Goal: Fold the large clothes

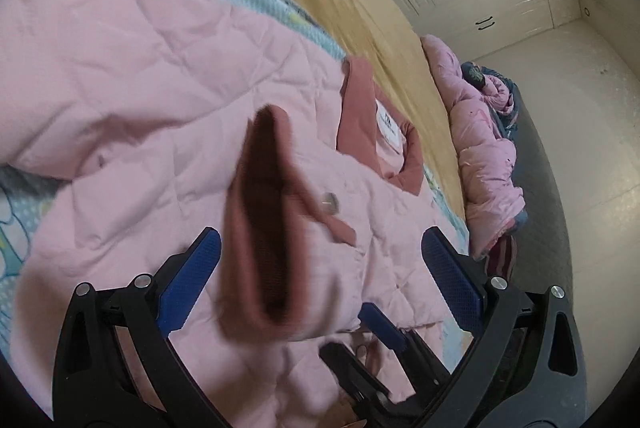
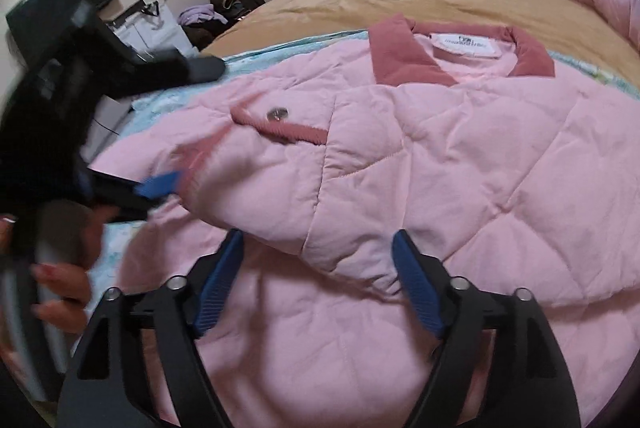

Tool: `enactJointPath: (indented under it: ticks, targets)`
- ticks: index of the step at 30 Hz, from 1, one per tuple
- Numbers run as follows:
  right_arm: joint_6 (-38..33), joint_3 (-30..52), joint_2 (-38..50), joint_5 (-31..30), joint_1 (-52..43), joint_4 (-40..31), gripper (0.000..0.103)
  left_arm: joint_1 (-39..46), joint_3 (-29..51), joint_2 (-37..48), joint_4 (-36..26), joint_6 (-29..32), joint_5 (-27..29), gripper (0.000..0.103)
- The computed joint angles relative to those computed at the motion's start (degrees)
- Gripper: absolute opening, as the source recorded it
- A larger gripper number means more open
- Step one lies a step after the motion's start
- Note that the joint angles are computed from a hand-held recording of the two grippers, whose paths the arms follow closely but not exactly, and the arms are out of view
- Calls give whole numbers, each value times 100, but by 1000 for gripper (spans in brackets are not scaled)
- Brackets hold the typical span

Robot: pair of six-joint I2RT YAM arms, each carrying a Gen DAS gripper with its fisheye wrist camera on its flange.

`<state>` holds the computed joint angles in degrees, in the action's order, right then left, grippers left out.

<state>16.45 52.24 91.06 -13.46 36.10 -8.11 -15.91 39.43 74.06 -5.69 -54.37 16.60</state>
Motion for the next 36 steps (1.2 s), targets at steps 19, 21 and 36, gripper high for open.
enactJointPath:
  ticks: [19, 21, 36]
  targets:
    - [-198, -552, -1750, -170, -3193, -714, 80, -953, 517, 669, -474, 659, -1433, 38]
    - [-165, -625, -1790, -387, -3644, -645, 80, -1003, 520, 565, -474, 752, -1593, 15]
    - [-203, -531, -1755, -547, -4493, -616, 63, -1244, 623, -490, -492, 1723, -2570, 10]
